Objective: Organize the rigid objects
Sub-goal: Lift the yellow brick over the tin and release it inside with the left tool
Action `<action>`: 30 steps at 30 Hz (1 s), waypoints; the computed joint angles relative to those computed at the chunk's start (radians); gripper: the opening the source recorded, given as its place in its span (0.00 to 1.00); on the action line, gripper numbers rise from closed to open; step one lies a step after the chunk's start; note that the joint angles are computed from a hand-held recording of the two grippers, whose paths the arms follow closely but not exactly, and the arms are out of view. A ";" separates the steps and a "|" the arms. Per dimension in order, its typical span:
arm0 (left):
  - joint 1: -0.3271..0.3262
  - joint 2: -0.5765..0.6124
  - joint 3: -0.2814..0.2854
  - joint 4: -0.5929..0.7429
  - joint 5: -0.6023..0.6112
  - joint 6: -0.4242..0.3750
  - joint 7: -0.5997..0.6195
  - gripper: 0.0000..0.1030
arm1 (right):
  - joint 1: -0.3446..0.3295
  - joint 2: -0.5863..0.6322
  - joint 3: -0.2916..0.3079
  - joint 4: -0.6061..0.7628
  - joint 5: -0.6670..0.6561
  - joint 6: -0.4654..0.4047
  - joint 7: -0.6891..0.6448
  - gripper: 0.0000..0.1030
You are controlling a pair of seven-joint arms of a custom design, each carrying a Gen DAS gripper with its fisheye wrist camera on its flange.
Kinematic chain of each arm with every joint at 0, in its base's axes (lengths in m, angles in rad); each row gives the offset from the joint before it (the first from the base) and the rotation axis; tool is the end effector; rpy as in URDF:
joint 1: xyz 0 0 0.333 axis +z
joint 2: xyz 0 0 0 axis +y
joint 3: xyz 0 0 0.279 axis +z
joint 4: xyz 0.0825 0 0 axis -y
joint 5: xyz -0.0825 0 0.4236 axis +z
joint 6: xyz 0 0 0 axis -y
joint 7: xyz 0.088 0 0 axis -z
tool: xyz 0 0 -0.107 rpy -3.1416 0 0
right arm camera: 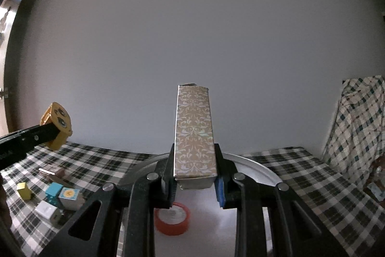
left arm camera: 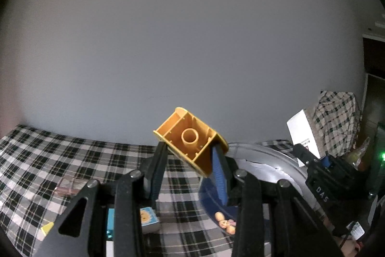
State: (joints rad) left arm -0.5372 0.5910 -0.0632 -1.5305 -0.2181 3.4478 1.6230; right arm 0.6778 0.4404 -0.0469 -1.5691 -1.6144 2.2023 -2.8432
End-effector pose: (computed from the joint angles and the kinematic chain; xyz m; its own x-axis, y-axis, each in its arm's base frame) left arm 0.6405 -0.3945 0.4242 -0.4613 -0.8709 0.1692 -0.3002 -0.0262 -0.9535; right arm 0.6106 0.4090 0.3903 -0.3130 -0.9450 0.0952 -0.2225 -0.0245 -0.9746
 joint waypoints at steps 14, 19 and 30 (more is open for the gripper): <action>-0.063 0.123 0.023 0.205 0.061 -0.091 -0.042 0.35 | -0.079 -0.130 0.033 -0.163 -0.008 -0.049 0.069 0.27; -0.095 0.211 0.043 0.354 0.115 -0.177 -0.098 0.35 | -0.116 -0.154 0.046 -0.192 0.005 -0.044 0.069 0.27; -0.169 0.483 0.149 0.821 0.256 -0.458 -0.280 0.35 | -0.186 -0.165 0.048 -0.207 0.081 0.027 0.009 0.27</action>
